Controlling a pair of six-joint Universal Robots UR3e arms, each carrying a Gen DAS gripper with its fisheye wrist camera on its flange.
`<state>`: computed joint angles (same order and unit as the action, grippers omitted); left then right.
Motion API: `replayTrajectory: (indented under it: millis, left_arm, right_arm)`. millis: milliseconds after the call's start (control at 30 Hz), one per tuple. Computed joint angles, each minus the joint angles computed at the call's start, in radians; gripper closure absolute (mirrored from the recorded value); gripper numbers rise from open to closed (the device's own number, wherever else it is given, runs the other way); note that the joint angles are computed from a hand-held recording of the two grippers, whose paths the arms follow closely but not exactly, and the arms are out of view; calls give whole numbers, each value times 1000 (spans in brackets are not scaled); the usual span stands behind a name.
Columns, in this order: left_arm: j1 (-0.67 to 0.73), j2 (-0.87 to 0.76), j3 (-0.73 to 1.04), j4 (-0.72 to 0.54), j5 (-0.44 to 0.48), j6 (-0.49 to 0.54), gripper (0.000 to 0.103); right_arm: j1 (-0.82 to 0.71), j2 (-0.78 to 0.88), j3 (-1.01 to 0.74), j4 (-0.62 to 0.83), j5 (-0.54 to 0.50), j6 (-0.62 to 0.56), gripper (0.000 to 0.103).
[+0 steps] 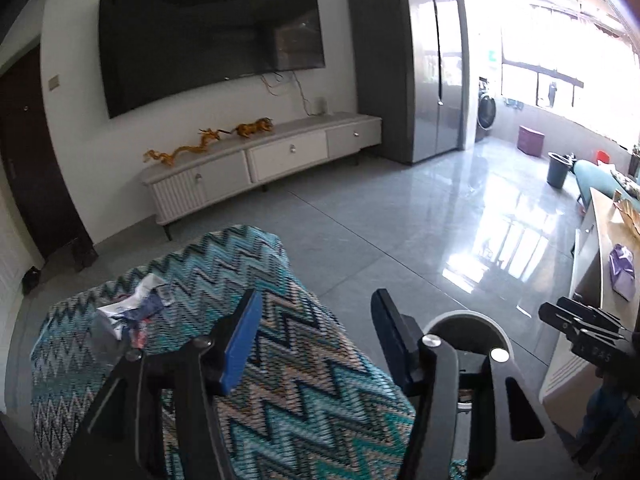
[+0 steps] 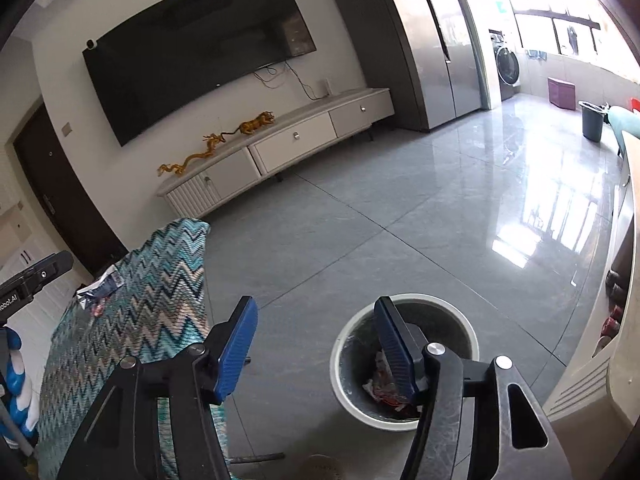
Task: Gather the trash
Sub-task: 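Move both open tools back to the remaining trash on the table, then grasp the white milk carton with the right tool while the left tool grasps the clear bag with white box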
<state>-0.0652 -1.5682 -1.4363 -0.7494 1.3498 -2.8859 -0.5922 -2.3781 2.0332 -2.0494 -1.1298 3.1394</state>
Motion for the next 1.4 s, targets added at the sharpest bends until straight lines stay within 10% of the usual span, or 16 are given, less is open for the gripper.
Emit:
replayTrajectory:
  millis: [700,1167,1400]
  left_arm:
    - [711,404,-255,-110,-435,159,44]
    - [1013,265,-273,-260,-601,369,30]
    - [1000,58,-193,-272,-571,405,29]
  right_arm:
    - [824,624,-511,-256,-461,296,43]
    - [976,1066,-1024,-130,-429,297,39]
    - [993,1503,-1647,110,-310,296,37]
